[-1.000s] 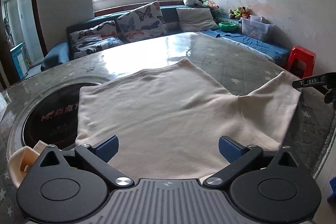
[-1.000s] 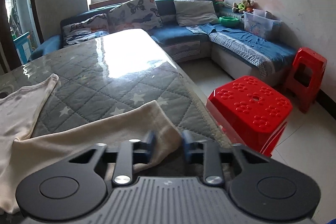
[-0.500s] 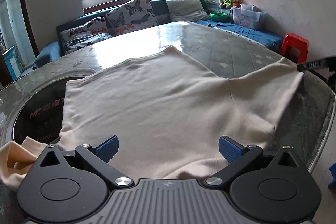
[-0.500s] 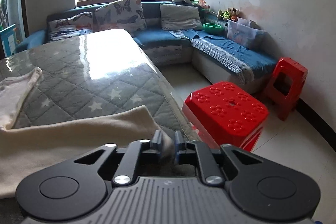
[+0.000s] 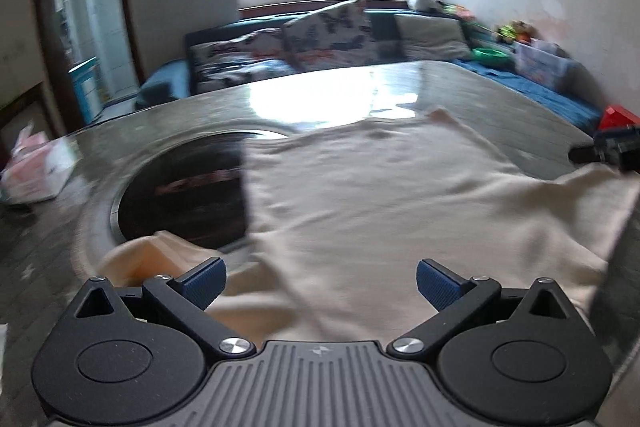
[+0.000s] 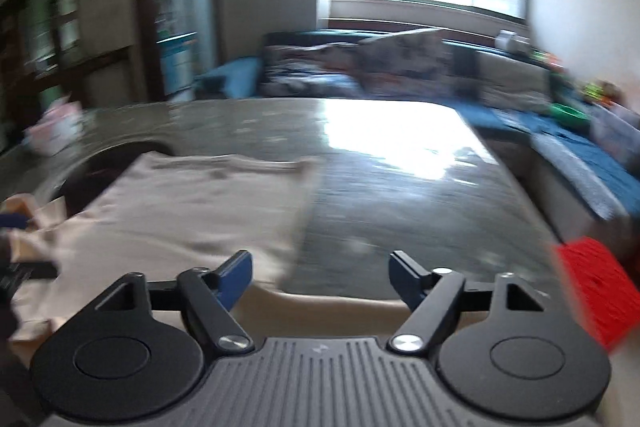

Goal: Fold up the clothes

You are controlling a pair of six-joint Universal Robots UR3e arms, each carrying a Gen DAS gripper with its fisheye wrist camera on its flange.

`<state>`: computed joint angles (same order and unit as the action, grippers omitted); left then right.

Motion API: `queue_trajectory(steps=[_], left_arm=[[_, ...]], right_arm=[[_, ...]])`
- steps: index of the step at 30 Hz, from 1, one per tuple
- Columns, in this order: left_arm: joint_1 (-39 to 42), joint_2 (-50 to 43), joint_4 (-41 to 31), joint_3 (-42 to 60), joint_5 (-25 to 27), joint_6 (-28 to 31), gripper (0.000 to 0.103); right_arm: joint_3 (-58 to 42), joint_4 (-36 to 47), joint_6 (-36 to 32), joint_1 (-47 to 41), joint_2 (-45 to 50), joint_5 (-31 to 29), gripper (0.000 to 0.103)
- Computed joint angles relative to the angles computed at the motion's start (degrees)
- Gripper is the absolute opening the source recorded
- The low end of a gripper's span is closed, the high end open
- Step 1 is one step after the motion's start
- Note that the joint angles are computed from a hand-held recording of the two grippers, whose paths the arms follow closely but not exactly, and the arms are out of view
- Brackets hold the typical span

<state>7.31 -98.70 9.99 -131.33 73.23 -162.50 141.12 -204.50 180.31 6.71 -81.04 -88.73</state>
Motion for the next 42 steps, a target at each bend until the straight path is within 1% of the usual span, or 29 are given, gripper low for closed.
queue_trajectory(steps=[4,5,9,11,12,14,15,17,18,19,20,22,26,29,37,39,42], left_arm=[[4.3,0.0,-2.9,1.2,-1.6,1.2,0.103],[4.9,-0.4,-4.1,2.1,-1.2,1.1,0.103],[7.9,-1.0,-10.0,5.0,-2.6,-0.4,0.103],[9.4,-1.1,-11.0,5.3,-3.4,-1.8,0.103],[9.8,-1.2,-9.8,4.9,-2.9,-3.1,0.103],[9.7,-2.0,-4.7,3.5,0.1,-6.2,0.103],[9.3,-2.7,-0.9,2.5,2.7,-7.9,0.103],[7.3,-5.4,8.1,0.9,10.2,-10.4,0.103],[6.4,-6.9,11.3,0.6,14.0,-11.2,0.103],[6.3,-7.8,13.2,0.3,16.6,-12.2,0.103],[6.8,-8.2,13.7,0.1,18.1,-13.2,0.103],[8.2,-8.7,12.2,0.6,21.0,-15.0,0.103],[9.7,-11.1,11.2,2.2,27.8,-16.2,0.103],[11.6,-11.7,13.9,1.1,28.9,-16.5,0.103],[12.4,-11.9,13.7,2.3,33.2,-18.6,0.103],[12.6,-11.1,13.5,1.9,32.1,-18.2,0.103],[12.7,-9.7,13.3,0.9,28.9,-17.0,0.103]], right_arm=[[-9.4,3.6,0.0,7.0,7.0,0.5,0.085],[-11.2,4.5,0.1,8.2,8.4,0.6,0.085],[-16.2,7.2,0.1,11.5,13.5,0.8,0.085],[-17.8,8.5,-0.2,12.3,15.4,0.7,0.085],[-18.7,9.2,-0.3,12.6,16.3,0.4,0.085],[-19.1,9.5,-0.4,13.2,17.5,-0.3,0.087],[-19.3,9.2,-0.5,13.4,18.0,-0.4,0.088],[-19.6,9.2,-0.7,13.5,18.4,-0.3,0.089],[-19.6,9.3,-0.8,13.4,18.4,-0.2,0.089],[-19.6,9.5,-0.9,13.3,18.3,-0.1,0.09],[-19.3,9.6,-1.2,12.9,17.9,0.2,0.091],[-19.0,9.6,-1.6,12.5,17.6,0.5,0.092],[-19.2,9.5,-1.7,12.4,17.9,0.6,0.092],[-19.3,9.5,-1.7,12.5,18.0,0.5,0.093],[-19.7,9.8,-1.9,12.5,18.2,0.6,0.095],[-19.6,9.8,-1.9,12.4,18.2,0.7,0.096],[-19.7,9.9,-1.9,12.5,18.2,0.6,0.096]])
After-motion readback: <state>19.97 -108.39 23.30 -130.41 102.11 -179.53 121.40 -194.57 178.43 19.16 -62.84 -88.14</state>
